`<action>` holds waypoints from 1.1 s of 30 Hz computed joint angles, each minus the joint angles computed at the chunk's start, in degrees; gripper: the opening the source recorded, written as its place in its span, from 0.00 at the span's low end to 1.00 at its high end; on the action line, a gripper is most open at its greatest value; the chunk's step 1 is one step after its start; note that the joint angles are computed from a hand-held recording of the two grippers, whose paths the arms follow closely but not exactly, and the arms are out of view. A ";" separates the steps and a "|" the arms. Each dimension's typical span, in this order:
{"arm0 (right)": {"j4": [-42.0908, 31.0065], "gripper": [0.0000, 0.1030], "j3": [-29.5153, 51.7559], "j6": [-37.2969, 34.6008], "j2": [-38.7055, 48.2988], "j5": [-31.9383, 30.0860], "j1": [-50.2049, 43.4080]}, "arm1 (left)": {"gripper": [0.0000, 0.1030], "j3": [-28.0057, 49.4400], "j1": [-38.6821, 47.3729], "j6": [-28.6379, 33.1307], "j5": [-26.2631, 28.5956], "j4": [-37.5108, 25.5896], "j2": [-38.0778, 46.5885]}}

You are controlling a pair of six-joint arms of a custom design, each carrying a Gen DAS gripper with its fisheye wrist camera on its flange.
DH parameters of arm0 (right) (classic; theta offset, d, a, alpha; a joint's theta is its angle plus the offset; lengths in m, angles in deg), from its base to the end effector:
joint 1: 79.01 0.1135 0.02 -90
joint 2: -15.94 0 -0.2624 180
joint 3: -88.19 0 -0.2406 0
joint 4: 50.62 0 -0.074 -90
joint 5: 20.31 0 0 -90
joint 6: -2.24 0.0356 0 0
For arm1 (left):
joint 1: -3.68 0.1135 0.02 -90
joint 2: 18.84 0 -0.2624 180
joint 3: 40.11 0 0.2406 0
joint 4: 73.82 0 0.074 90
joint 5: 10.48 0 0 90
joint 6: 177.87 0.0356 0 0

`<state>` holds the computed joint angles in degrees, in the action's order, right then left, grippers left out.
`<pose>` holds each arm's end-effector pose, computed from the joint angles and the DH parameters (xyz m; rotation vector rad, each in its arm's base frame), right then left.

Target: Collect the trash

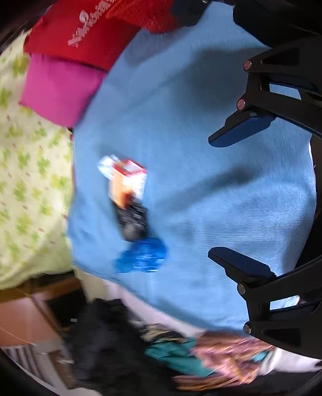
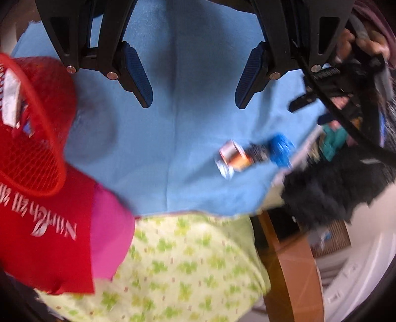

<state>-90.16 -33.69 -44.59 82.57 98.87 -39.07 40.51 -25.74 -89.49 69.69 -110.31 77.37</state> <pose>0.1830 0.1306 0.2406 0.2904 2.2626 0.1351 0.3054 -0.1652 0.2237 0.5205 2.4056 -0.0223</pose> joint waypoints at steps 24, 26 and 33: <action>21.65 0.70 -14.29 -3.16 13.22 6.29 -3.67 | 0.82 -0.57 2.44 -3.00 0.29 8.72 8.72; 22.33 0.70 -15.12 -2.78 12.30 5.21 -4.67 | 0.82 4.14 2.22 -3.88 0.18 7.11 11.08; 23.58 0.70 -17.18 -1.43 10.30 3.27 -6.27 | 0.93 17.43 3.27 -5.30 3.62 2.17 24.34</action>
